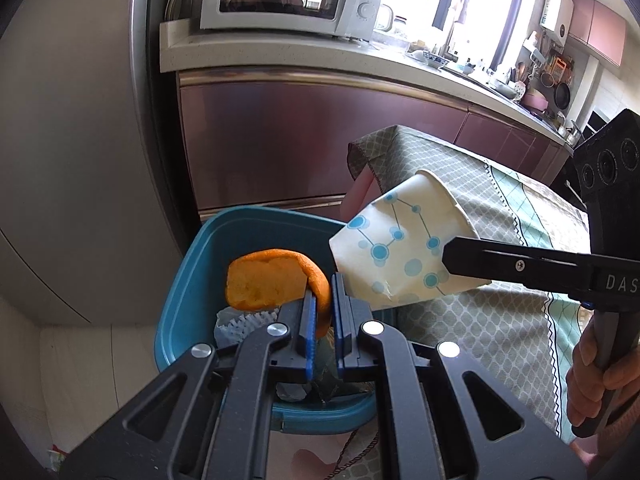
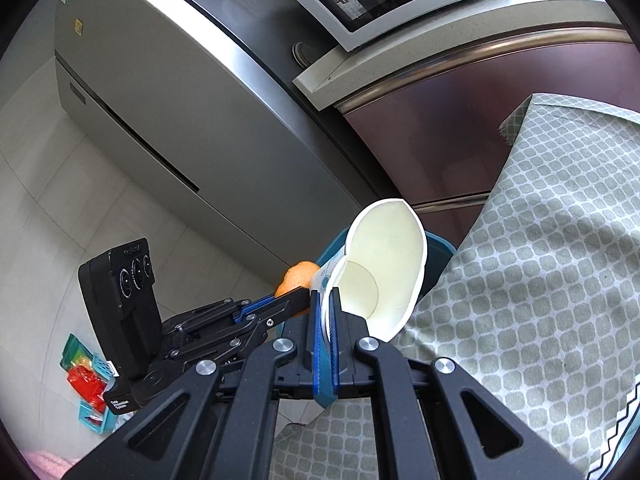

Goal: Collect trash

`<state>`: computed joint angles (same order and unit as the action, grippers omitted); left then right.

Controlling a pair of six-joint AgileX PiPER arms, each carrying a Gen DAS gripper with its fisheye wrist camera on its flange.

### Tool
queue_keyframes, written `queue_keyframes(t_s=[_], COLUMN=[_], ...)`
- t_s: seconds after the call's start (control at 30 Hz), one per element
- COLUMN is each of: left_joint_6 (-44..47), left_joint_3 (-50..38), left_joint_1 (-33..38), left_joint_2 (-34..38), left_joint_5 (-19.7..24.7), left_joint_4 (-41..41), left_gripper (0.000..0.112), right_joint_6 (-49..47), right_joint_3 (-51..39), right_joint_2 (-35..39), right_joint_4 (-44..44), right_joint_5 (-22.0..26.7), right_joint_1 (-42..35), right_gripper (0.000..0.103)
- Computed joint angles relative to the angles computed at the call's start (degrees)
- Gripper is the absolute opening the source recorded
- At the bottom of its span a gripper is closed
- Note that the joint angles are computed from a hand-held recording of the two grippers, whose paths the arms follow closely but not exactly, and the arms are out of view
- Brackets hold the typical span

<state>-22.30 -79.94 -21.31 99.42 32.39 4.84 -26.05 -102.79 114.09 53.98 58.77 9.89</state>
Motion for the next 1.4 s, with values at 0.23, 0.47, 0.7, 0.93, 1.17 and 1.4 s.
queue_keyframes(t_s=[0.23, 0.47, 0.7, 0.93, 1.17, 1.4], left_joint_6=[2.31, 2.95, 3.26, 1.6, 8.54, 1.86], left_joint_3=[-0.42, -1.31, -2.6, -1.85, -14.94, -13.25], left_joint_1=[1.93, 2.7, 1.95, 0.62, 0.75, -0.95], left_joint_2=[2.84, 5.5, 7.61, 5.99, 13.37, 11.51], left_joint_5=[-0.27, -0.79, -1.1, -3.33, 12.5, 9.73], left_joint_4=[-4.12, -6.4, -6.87, -3.0, -6.84, -1.64], left_gripper=[0.012, 0.019, 0.036, 0.045, 0.054, 0.057], right_joint_6=[4.76, 7.12, 3.4, -3.63, -8.61, -12.0], right_joint_3=[-7.52, -12.5, -6.33, 3.61, 11.79, 17.66], right_joint_2=[5.57, 9.46, 5.93, -1.54, -7.85, -12.0], right_joint_4=[-6.27, -8.45, -6.36, -0.73, 2.7, 5.38], right_joint_5=[-0.34, -0.47, -2.64, -4.36, -3.78, -2.63], right_joint_1=[2.4, 3.87, 2.86, -0.46, -3.87, -6.84], right_gripper=[0.004, 0.006, 0.02, 0.032, 0.039, 0.04])
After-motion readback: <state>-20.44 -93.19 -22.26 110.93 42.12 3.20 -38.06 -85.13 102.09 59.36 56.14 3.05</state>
